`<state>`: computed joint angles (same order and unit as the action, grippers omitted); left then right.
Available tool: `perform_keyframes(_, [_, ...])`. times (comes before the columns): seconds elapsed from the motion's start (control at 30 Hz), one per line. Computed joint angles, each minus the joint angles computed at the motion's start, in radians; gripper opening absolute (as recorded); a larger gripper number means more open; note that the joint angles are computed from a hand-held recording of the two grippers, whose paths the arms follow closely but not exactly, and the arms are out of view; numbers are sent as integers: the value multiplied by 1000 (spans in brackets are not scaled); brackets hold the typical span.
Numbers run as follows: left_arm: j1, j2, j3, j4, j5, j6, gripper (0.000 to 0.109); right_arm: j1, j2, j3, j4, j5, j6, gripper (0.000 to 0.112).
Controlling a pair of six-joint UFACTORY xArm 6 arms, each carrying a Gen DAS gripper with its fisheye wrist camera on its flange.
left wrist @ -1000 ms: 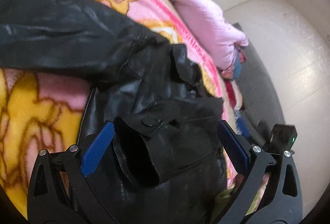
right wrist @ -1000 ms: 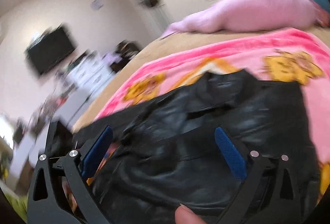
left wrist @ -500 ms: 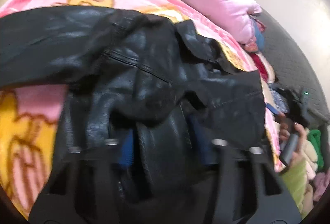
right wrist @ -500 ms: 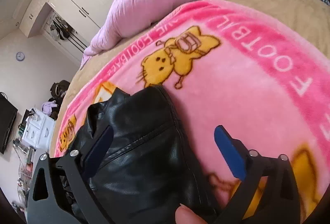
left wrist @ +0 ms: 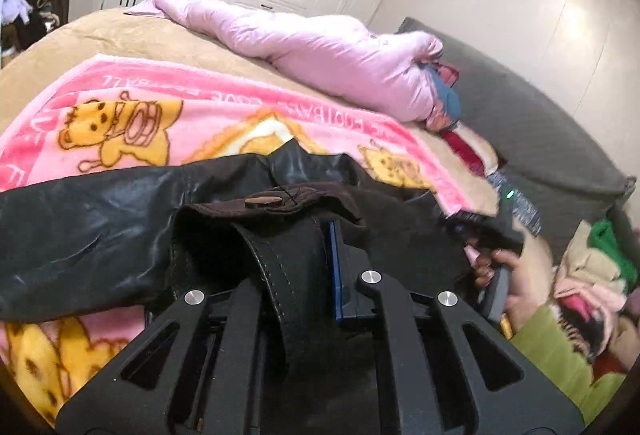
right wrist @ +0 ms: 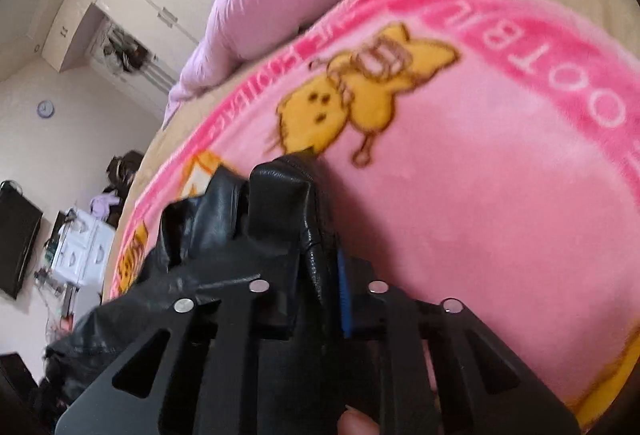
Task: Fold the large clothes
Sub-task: 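Open the right tool to release the sleeve onto the jacket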
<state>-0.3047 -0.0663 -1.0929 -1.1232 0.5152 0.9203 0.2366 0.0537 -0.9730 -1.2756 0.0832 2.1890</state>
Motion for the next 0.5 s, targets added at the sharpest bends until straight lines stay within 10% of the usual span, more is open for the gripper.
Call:
perform_keyframes(0.2, [-40,133,16,254,-122,-163,3,28,1,32,201,115,-166,31])
perform_keyframes(0.27, [-7,149,10,195,-59,-156,4,41,-21,41,252,149,-220,47])
perform_keyframes(0.5, [15,119,55,152,-81,-98,5,89,-115,56,120,220,-141,52])
